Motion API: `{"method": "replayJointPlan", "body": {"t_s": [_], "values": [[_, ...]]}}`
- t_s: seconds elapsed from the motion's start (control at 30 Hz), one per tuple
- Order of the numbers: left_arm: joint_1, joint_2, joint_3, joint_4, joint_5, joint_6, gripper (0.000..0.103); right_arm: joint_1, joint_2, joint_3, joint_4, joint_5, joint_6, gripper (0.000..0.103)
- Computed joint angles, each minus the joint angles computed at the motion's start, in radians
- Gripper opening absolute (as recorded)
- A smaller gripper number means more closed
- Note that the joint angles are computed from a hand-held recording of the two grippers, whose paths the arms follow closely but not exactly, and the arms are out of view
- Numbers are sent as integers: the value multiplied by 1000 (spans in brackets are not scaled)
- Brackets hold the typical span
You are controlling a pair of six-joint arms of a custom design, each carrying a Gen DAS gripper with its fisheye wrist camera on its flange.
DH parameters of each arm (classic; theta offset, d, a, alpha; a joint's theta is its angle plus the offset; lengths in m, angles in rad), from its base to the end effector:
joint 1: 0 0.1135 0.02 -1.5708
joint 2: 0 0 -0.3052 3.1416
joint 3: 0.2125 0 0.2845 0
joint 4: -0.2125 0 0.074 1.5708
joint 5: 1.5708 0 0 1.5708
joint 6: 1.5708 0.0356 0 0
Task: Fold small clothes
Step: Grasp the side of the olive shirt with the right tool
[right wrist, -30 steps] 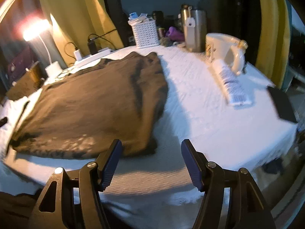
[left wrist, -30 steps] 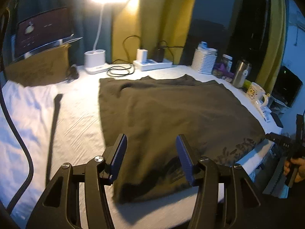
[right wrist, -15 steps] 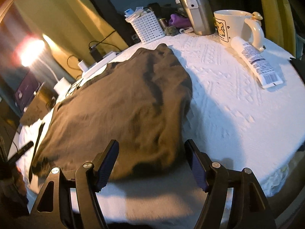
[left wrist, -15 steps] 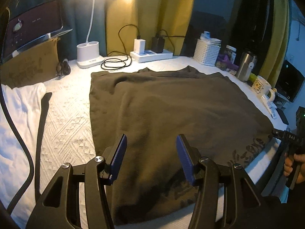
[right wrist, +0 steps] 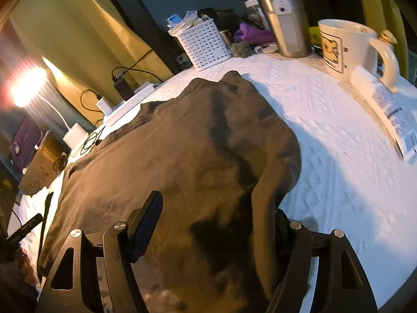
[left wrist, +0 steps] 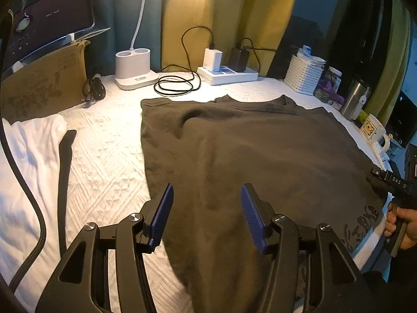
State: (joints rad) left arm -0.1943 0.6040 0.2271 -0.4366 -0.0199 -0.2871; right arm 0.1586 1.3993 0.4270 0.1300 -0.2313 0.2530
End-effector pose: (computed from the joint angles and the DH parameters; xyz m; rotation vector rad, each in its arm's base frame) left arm 0.1225 -0.0234 0.1606 -0.1205 2.3908 -0.2039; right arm 0.2421 0.0470 0.1372 0.0072 2.4366 0.4665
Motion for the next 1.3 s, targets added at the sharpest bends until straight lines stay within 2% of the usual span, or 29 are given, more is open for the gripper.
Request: {"method": "replayJointPlan", "body": {"t_s": [0.03,0.1,0.23,0.27,0.3,0.57,0.77,0.93,1.3], "values": [[32,16,1,13,24,23,54,10,10,5,5,8,3,69],[86,49,1,40,68,64,54,41,44,26,13,53,18,49],[162,103,1,78,130,125,54,76,95,59,24,112,18,33],[179,115,1,87,144,138,54,85,104,66,24,127,10,24],[195,131,1,98,159,152,54,94,117,76,20,136,0,20],[329,184,10,134,278,260,54,113,85,121,-54,161,-7,13],[450,197,13,126,367,349,54,211,0,182,-138,265,-8,11],[606,189,19,87,476,454,54,345,-12,272,-202,358,-16,10],[897,187,44,-32,697,678,55,658,143,483,-248,440,-30,3]]}}
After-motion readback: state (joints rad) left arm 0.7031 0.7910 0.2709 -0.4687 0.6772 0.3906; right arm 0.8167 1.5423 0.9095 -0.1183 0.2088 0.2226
